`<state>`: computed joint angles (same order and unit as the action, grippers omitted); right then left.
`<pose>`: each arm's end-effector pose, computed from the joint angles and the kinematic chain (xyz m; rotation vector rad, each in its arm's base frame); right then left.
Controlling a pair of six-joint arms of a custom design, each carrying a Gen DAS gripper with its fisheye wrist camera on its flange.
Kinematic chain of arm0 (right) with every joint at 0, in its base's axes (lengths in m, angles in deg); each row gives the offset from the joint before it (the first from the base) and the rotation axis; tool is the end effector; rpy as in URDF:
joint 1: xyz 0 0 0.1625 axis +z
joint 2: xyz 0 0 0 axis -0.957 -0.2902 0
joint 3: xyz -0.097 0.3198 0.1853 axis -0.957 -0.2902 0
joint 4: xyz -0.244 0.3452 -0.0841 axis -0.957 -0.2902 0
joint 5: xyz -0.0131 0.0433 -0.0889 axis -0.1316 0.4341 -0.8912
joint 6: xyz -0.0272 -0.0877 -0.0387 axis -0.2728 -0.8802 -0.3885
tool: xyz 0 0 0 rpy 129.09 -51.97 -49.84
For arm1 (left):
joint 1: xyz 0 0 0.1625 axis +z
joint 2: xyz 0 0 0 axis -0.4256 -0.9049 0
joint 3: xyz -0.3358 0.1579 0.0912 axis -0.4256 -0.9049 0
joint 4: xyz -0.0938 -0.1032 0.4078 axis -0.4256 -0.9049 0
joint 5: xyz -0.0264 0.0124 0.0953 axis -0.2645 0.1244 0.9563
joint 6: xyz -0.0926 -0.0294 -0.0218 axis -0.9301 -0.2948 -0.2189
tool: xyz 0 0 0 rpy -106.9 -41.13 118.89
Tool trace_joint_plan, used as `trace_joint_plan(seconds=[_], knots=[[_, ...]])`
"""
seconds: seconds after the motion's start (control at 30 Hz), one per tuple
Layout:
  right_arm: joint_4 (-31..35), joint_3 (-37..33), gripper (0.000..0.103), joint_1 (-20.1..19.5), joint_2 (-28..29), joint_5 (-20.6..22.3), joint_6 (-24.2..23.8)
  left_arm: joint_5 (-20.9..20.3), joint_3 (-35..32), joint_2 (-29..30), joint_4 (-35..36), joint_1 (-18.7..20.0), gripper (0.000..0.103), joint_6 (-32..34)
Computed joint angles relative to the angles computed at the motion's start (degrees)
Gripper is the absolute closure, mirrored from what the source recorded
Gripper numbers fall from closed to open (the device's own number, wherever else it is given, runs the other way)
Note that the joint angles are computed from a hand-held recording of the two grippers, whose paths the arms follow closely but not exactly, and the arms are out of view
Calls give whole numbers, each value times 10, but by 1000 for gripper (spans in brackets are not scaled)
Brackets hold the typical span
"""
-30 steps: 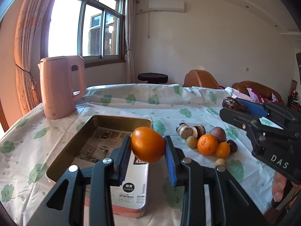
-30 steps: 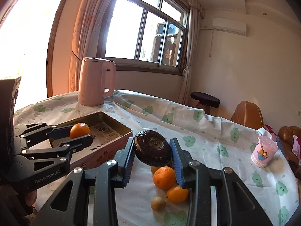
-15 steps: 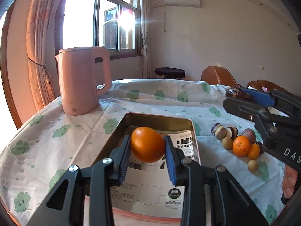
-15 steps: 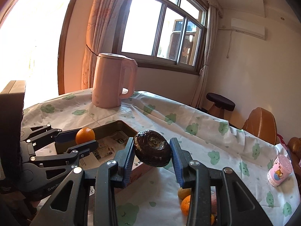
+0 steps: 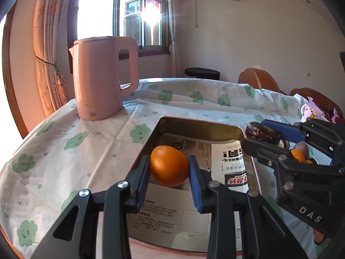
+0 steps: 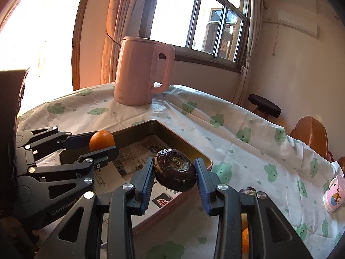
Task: Organize fruits
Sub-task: 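Carry the orange and the dark fruit over the open tin box with both grippers, then open the left gripper to drop the orange while the right gripper releases the dark fruit into the tin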
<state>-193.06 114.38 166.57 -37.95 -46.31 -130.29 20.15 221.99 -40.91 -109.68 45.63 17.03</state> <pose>0.1249 -0.2916 0.1277 1.0385 -2.1041 0.9162 -0.1786 -0.3024 0.0230 0.6251 2.1949 -1.1094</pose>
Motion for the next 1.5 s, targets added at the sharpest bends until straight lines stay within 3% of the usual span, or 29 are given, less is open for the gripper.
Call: trace_joint_plan(seconds=[0.4, 1.27, 1.4, 1.47, 1.5], knots=[[-12, -18, 64, -4, 46, -13, 6, -31, -14, -30, 50, 40, 67, -17], [-12, -25, 63, -10, 76, -16, 10, -9, -21, -42, 133, 33, 66, -68], [-25, -22, 59, -12, 78, -15, 12, 1, -15, -45, 136, 25, 61, -78], [-23, -17, 56, -15, 69, -13, 14, 12, -8, -41, 124, 14, 53, -80], [-24, -12, 56, -16, 62, -12, 14, 21, -4, -40, 123, 6, 40, -88]])
